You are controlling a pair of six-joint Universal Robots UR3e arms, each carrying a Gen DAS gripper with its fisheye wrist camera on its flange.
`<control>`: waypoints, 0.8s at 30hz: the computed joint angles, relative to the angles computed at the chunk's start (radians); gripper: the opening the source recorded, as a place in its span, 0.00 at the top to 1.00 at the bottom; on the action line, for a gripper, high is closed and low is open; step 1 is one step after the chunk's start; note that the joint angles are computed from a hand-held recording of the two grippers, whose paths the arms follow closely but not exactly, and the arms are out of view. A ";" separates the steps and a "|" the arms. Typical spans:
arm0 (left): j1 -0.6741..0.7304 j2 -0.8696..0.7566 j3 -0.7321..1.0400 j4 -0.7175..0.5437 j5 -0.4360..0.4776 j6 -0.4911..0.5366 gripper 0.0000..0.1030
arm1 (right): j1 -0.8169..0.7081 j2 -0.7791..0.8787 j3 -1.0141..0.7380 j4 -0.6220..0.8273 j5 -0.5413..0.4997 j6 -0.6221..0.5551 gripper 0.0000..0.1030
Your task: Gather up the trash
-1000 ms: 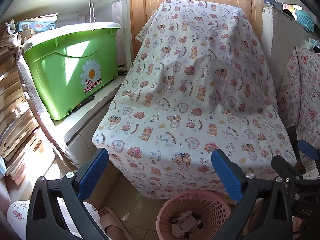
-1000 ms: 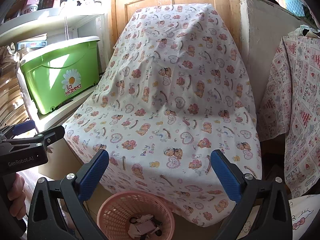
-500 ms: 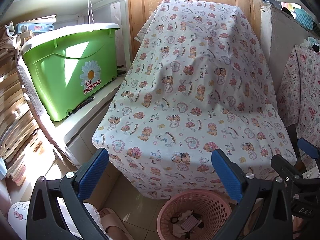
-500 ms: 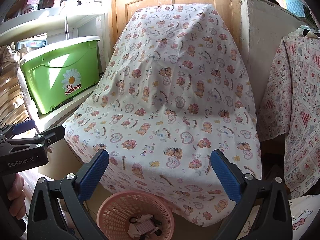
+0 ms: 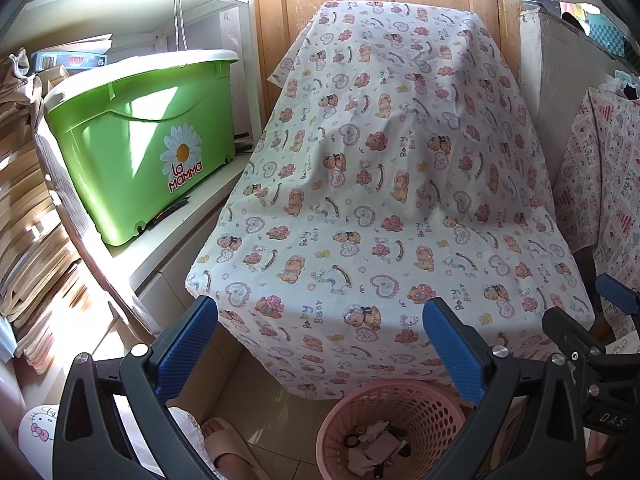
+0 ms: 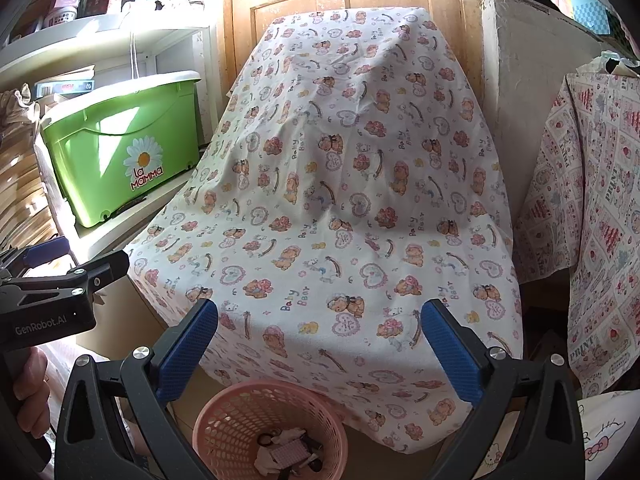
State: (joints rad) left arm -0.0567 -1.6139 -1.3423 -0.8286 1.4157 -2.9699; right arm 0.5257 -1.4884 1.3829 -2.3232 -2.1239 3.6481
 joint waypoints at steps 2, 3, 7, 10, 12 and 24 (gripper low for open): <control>-0.003 -0.001 -0.001 0.003 0.002 -0.003 0.02 | -0.002 -0.005 0.006 -0.002 0.002 0.000 0.01; -0.001 0.000 -0.002 0.005 0.002 -0.001 0.02 | -0.003 -0.003 0.003 -0.002 0.004 -0.004 0.01; 0.008 0.007 -0.003 -0.004 -0.014 0.008 0.02 | -0.005 -0.005 0.007 -0.006 0.007 -0.008 0.01; 0.029 0.018 -0.005 -0.013 -0.047 0.017 0.02 | -0.006 -0.005 0.006 -0.004 0.007 -0.008 0.01; 0.033 0.021 -0.009 -0.005 -0.047 0.024 0.02 | -0.007 -0.004 0.005 -0.004 0.009 -0.008 0.01; 0.032 0.016 -0.005 -0.008 -0.051 0.037 0.02 | -0.011 -0.011 0.022 -0.015 0.017 -0.009 0.01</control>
